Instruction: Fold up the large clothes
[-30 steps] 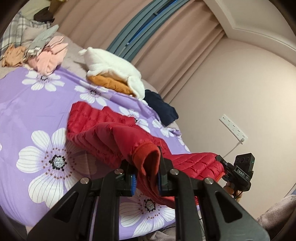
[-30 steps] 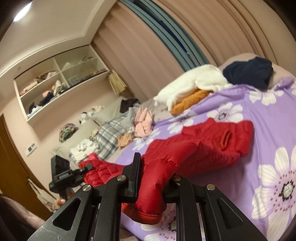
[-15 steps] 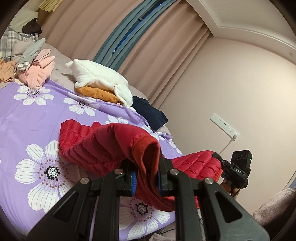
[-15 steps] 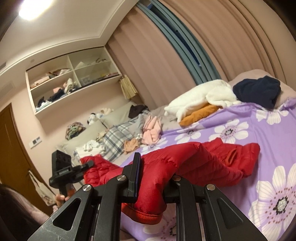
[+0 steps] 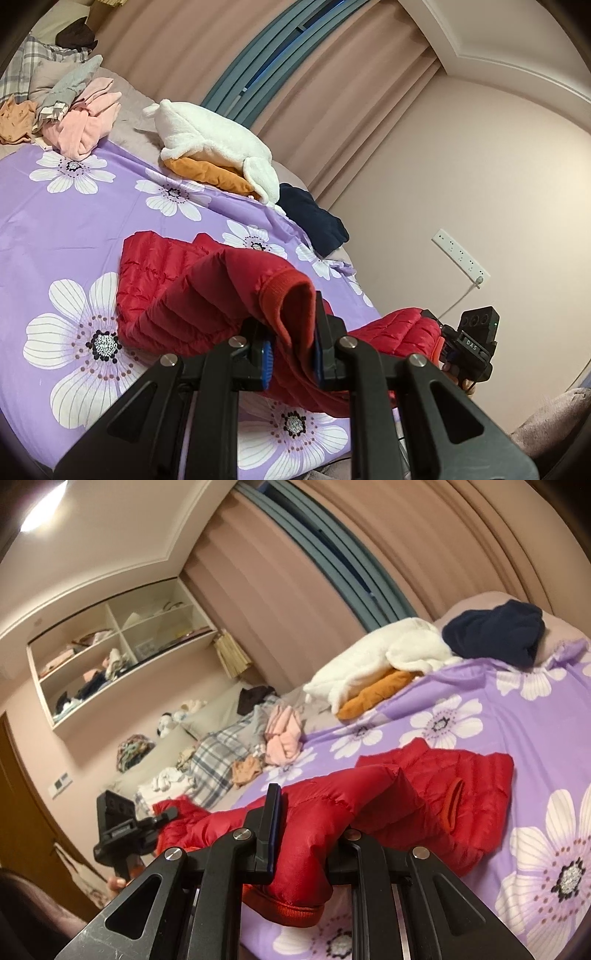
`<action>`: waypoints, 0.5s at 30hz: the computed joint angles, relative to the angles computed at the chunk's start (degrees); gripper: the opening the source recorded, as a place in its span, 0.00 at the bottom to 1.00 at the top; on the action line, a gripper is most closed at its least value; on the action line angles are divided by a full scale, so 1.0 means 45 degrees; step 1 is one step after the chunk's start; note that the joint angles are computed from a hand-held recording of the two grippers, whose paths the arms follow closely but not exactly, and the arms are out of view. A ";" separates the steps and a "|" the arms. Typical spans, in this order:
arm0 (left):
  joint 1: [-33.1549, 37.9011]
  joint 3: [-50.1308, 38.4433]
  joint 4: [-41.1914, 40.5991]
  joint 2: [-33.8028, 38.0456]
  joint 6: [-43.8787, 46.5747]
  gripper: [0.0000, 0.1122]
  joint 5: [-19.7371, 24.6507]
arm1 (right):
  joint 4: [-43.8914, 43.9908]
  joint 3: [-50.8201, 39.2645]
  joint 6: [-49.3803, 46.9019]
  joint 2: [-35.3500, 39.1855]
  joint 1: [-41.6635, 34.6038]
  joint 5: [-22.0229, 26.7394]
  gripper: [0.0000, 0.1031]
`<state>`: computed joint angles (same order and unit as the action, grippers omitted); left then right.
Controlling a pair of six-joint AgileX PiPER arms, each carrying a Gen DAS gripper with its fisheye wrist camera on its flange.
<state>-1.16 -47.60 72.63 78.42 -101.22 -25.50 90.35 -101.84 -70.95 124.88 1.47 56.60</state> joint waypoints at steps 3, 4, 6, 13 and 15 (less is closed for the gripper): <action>0.0064 -0.0500 0.0390 0.0446 -0.0321 0.14 0.0004 | -0.0156 -0.0416 0.0340 0.0251 0.0017 -0.0105 0.18; 0.0069 -0.0620 0.0443 0.0557 -0.0348 0.14 0.0028 | -0.0186 -0.0560 0.0447 0.0335 0.0022 -0.0134 0.18; 0.0076 -0.0962 0.0611 0.0851 -0.0445 0.15 0.0047 | -0.0323 -0.0958 0.0793 0.0563 0.0054 -0.0316 0.18; 0.0450 -0.2386 0.1311 0.2336 -0.1185 0.15 -0.0284 | -0.1499 -0.2792 0.2607 0.1551 0.0352 -0.1289 0.18; 0.0617 -0.2718 0.1450 0.2727 -0.1433 0.15 -0.0531 | -0.1931 -0.3387 0.3133 0.1891 0.0419 -0.1450 0.18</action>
